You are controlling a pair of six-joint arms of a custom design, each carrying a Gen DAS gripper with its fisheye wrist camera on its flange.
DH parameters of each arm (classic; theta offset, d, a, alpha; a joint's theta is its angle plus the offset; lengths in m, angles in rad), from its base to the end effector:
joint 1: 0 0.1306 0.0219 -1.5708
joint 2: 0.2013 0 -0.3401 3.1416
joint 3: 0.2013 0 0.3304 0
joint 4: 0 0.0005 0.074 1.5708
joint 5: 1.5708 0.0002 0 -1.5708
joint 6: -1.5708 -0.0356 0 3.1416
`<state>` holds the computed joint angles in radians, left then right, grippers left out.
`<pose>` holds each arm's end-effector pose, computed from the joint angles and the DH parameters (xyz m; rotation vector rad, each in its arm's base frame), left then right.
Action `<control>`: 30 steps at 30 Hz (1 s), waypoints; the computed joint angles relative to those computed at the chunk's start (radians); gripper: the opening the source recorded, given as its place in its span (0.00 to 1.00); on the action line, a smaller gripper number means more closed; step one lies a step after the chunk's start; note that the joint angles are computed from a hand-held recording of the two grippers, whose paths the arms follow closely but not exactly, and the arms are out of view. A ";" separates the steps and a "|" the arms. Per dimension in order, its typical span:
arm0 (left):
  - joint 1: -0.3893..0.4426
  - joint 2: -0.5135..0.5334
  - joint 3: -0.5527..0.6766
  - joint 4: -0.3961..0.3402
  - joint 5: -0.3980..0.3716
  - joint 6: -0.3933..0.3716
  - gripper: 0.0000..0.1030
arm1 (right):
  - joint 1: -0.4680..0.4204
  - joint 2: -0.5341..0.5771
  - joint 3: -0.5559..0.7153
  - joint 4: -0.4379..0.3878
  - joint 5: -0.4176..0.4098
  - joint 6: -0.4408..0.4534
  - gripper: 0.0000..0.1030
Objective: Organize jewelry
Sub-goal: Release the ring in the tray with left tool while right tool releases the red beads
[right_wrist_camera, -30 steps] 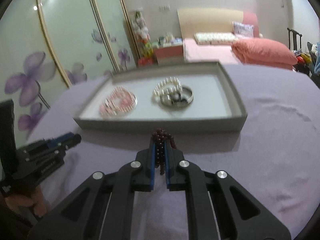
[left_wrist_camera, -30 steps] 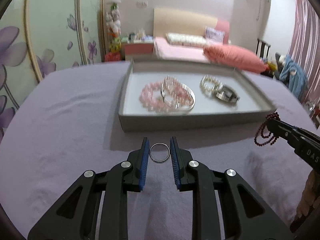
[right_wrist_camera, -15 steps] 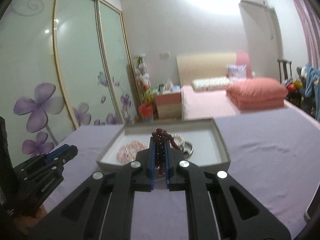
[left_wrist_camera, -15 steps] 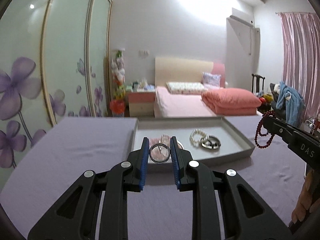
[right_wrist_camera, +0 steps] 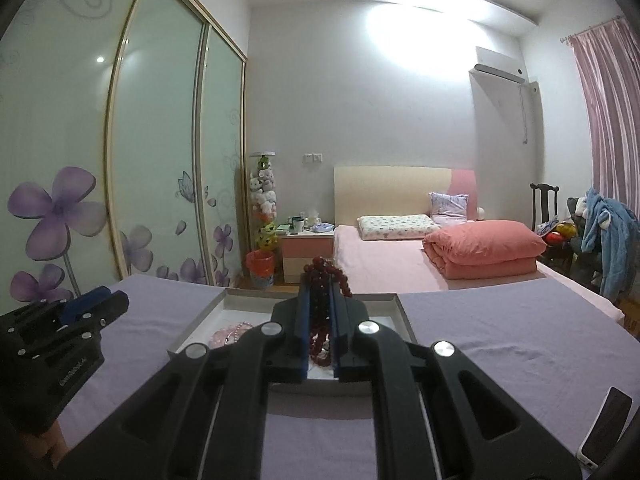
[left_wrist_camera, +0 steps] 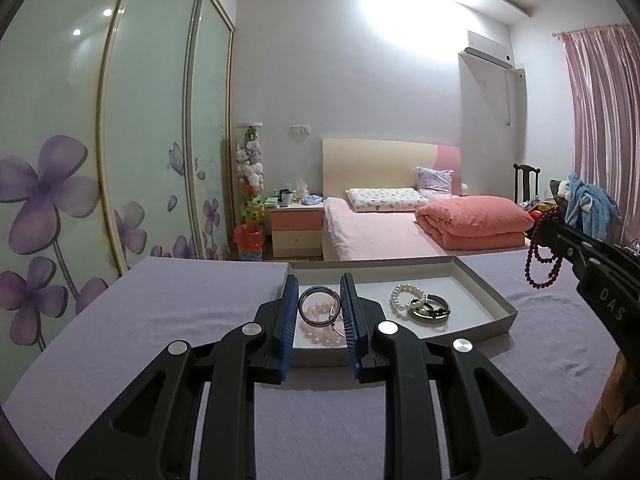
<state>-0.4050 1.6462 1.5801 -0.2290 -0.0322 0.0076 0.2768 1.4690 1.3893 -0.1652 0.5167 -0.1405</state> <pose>0.5051 -0.2158 0.4039 0.3479 1.8410 -0.2549 0.4732 0.1156 0.4171 0.2410 1.7700 -0.1693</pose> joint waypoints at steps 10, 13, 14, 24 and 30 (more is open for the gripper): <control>-0.007 -0.006 -0.005 0.002 -0.006 -0.002 0.22 | 0.003 0.009 0.009 -0.004 0.003 0.000 0.09; -0.007 -0.009 -0.007 0.000 -0.004 -0.003 0.22 | 0.004 0.010 0.010 -0.004 0.005 -0.001 0.09; -0.005 -0.010 -0.009 -0.001 -0.001 -0.004 0.22 | 0.004 0.010 0.010 -0.005 0.005 -0.001 0.09; -0.003 0.008 0.019 -0.027 0.010 -0.006 0.22 | 0.002 0.008 0.000 0.003 0.003 0.003 0.09; 0.002 0.076 0.123 -0.073 0.036 0.001 0.22 | -0.028 0.046 0.048 0.012 -0.023 0.012 0.09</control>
